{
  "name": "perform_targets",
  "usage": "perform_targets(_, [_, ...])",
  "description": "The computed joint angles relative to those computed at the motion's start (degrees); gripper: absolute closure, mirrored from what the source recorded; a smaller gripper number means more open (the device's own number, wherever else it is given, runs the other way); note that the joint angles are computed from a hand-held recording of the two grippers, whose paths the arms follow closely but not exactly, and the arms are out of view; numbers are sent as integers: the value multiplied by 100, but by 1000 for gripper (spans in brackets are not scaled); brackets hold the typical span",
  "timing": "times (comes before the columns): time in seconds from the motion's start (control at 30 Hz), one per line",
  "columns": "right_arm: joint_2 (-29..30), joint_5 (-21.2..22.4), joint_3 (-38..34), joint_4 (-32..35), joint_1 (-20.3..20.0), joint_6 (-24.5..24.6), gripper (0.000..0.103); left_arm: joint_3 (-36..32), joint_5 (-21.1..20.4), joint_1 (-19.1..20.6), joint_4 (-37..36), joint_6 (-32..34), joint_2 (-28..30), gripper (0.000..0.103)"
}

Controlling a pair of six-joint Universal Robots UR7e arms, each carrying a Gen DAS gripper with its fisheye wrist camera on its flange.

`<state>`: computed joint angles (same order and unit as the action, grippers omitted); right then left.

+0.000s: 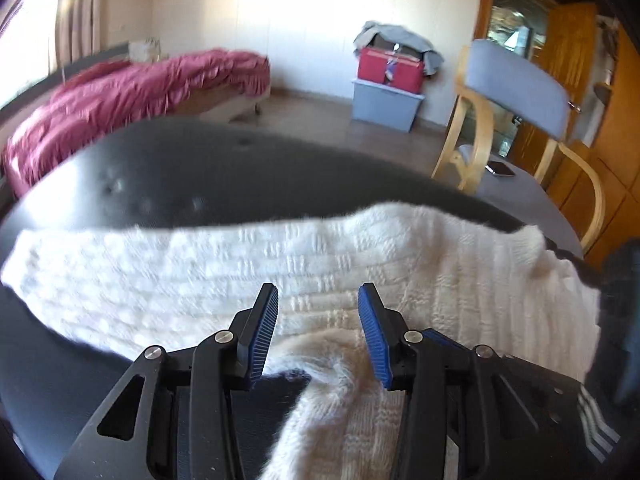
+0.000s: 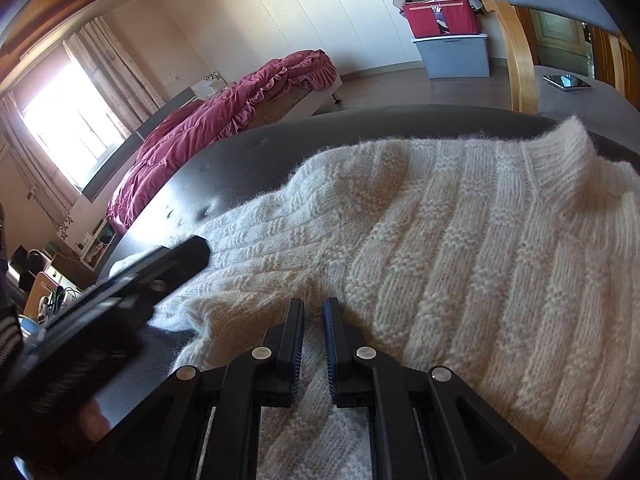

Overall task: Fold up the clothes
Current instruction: 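Lay the sleeve flat on the sweater and open the left gripper, then move both grippers back over the sweater's collar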

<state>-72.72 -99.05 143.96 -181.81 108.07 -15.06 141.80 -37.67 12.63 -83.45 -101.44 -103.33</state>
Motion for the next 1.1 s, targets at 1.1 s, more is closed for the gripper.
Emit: perform_targets(1.1, [-628,-1626,36,-728,24,147,93,375,45,320,-747,196,-441,56])
